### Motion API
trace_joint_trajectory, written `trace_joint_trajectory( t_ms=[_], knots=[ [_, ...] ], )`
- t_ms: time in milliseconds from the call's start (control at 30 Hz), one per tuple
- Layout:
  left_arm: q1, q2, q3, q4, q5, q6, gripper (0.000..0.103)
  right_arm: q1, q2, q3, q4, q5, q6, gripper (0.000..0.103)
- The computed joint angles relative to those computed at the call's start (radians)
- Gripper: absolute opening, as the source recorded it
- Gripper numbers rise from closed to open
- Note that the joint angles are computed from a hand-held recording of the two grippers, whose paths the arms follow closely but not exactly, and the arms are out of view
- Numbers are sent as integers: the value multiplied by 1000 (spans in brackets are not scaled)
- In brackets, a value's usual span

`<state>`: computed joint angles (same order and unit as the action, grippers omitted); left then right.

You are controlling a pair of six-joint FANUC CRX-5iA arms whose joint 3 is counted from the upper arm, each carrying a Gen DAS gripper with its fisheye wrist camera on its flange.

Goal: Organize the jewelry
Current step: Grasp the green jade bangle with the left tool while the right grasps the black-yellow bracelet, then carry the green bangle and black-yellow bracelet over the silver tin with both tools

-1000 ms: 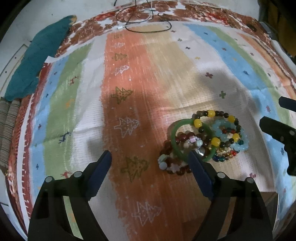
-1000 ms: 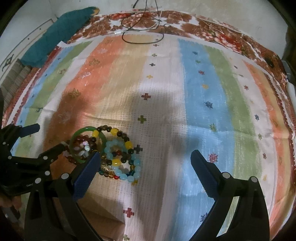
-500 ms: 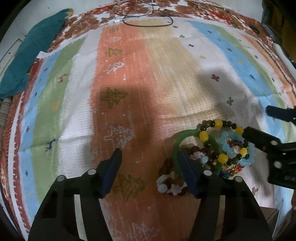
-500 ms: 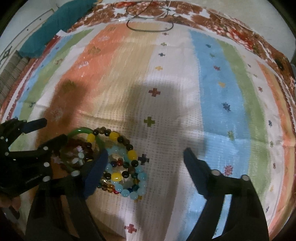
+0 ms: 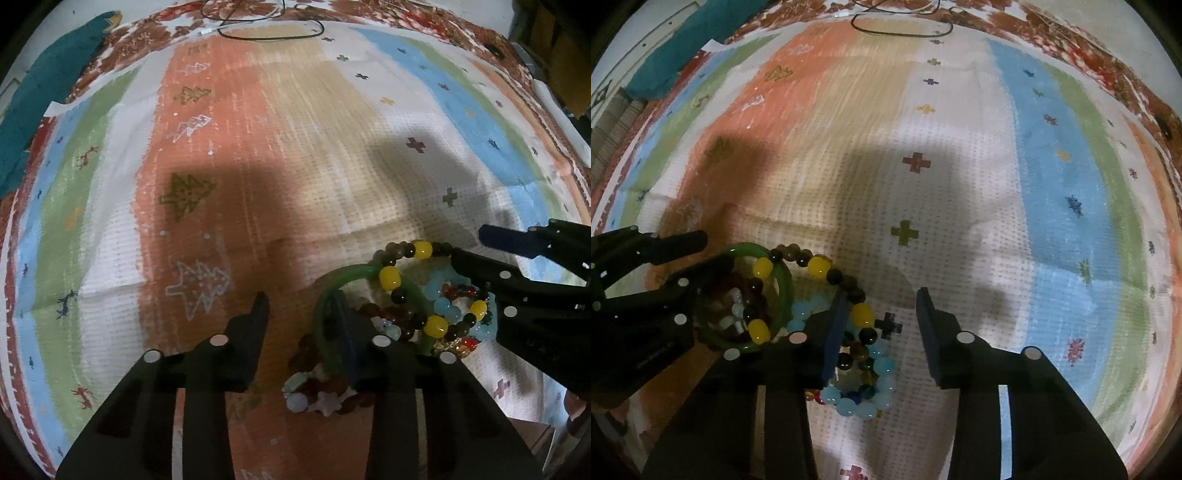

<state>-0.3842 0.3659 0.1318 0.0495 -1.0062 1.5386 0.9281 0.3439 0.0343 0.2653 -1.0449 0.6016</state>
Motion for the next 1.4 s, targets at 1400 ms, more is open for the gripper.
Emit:
trace_joint_trajectory(
  t_ms=[1400],
  knots=[
    [-38,-258,-117,-61,5,154,8,155,-259,-223,291,42,-320,12]
  ],
)
